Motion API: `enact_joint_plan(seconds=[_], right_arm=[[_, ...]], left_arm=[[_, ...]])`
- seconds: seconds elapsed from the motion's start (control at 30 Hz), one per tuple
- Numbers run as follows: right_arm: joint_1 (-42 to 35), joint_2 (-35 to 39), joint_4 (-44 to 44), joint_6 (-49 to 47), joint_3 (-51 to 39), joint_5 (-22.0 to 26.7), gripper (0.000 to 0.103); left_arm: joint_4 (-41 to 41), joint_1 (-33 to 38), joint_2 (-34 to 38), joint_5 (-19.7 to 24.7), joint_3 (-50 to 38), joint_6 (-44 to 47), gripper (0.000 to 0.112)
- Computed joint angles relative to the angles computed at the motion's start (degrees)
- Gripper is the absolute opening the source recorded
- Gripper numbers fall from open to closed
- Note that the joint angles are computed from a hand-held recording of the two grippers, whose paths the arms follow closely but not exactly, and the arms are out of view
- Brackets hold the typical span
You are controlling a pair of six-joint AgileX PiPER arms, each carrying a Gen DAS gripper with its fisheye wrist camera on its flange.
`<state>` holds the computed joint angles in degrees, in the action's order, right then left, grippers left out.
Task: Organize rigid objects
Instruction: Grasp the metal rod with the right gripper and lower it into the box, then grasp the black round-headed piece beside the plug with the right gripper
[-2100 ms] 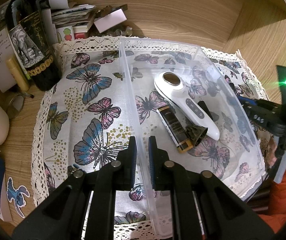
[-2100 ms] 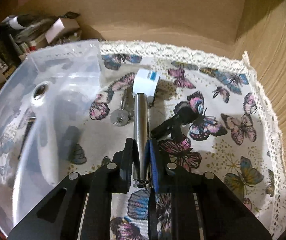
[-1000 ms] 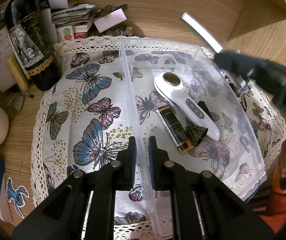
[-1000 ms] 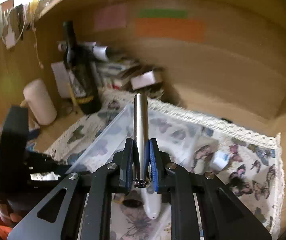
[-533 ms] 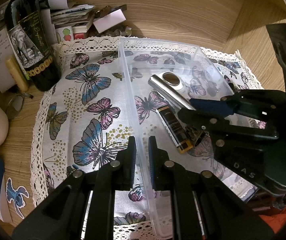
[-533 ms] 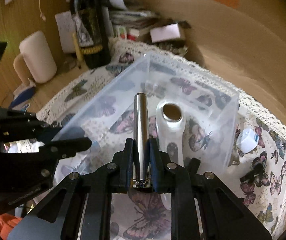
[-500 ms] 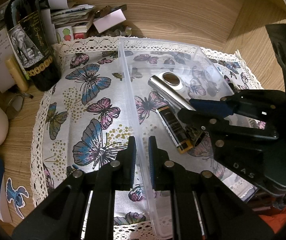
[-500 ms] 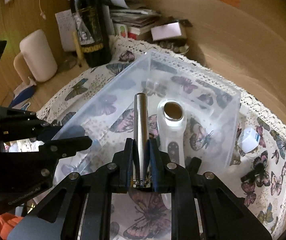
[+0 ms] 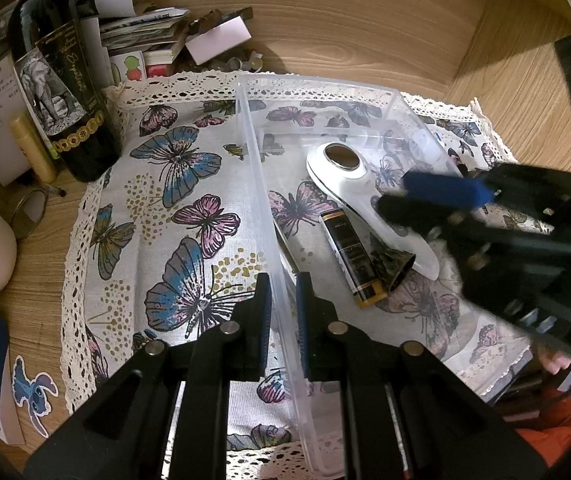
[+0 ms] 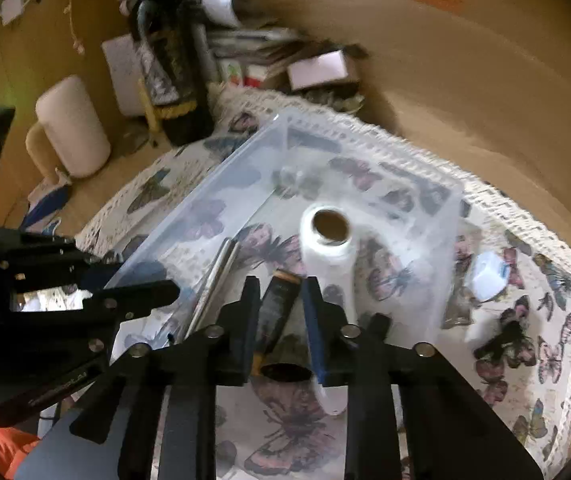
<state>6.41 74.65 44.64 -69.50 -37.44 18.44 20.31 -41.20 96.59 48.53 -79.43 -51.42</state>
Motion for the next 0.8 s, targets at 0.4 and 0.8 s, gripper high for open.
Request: enact_joint_plan(seconds=[0.4, 0.8], right_arm=[[-20.7, -7.7, 19.0, -16.7, -2.9, 8.1, 0.046], [-25.3, 7.5, 13.7, -9.1, -9.8, 0.0, 0.049]], left_arm=[[0.0, 0.0, 0.1, 0.1, -0.2, 0.0, 0.011], [0.0, -0.1, 0.1, 0.3, -0.3, -0.1, 0.011]])
